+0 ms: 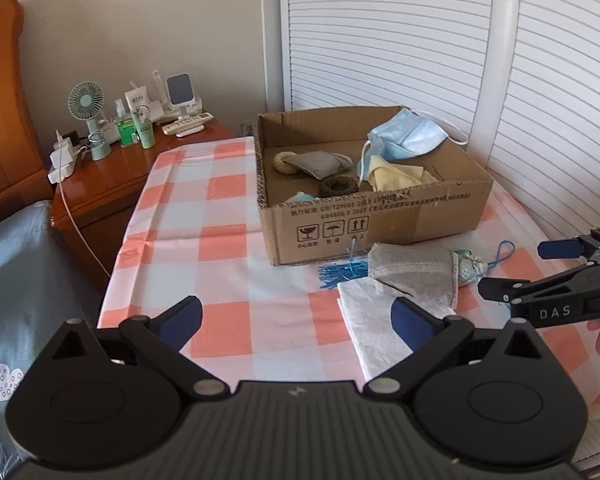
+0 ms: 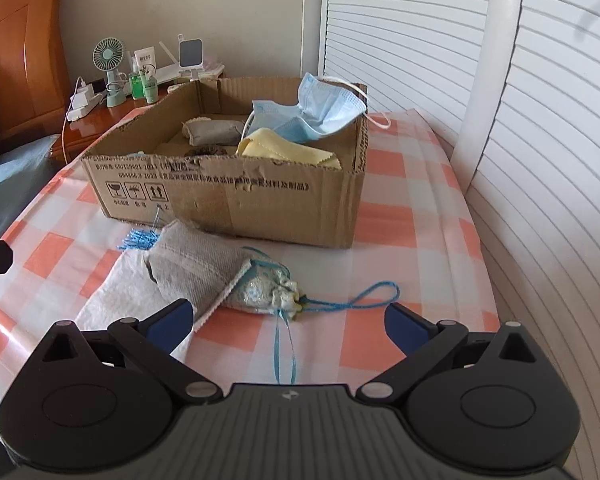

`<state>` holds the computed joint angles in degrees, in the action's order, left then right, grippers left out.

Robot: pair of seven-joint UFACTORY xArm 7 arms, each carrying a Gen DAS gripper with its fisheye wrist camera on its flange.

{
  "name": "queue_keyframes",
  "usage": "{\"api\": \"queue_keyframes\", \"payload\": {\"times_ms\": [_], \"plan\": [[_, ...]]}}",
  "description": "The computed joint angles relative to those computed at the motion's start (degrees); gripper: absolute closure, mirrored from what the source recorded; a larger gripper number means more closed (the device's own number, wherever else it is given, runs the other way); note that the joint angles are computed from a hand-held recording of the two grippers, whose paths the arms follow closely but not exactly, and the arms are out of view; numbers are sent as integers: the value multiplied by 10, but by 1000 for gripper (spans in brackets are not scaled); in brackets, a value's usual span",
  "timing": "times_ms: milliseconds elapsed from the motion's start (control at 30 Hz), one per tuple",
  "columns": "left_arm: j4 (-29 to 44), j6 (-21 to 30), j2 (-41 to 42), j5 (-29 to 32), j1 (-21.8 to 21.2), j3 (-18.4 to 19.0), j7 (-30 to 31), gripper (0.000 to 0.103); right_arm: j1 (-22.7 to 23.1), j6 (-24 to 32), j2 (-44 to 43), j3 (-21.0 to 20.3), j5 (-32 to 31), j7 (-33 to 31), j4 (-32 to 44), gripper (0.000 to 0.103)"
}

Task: Organize soft objects
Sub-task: 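Move both grippers back to the white cloth and second grey sachet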

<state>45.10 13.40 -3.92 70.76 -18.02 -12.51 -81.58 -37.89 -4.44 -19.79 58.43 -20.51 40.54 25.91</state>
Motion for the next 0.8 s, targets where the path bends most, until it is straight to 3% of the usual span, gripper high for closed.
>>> {"api": "queue_keyframes", "payload": {"times_ms": [200, 367, 500, 600, 733, 800], "plan": [[52, -27, 79, -63, -28, 12, 90, 3, 2, 6, -2, -1, -1, -10, -22, 0], [86, -43, 137, -177, -51, 19, 195, 3, -21, -5, -19, 25, -17, -26, -41, 0], [105, -37, 165, -228, -71, 22, 257, 3, 2, -40, -7, -4, -4, -57, -67, 0], [116, -40, 182, -255, -87, 31, 290, 3, 13, -54, 2, -18, 13, -79, -75, 0], [124, -46, 199, -287, -107, 48, 322, 3, 9, -65, 1, -7, 42, -99, -80, 0], [129, -26, 204, -287, -131, 70, 321, 2, 10, -66, 4, -5, 57, -109, -81, 0]]}}
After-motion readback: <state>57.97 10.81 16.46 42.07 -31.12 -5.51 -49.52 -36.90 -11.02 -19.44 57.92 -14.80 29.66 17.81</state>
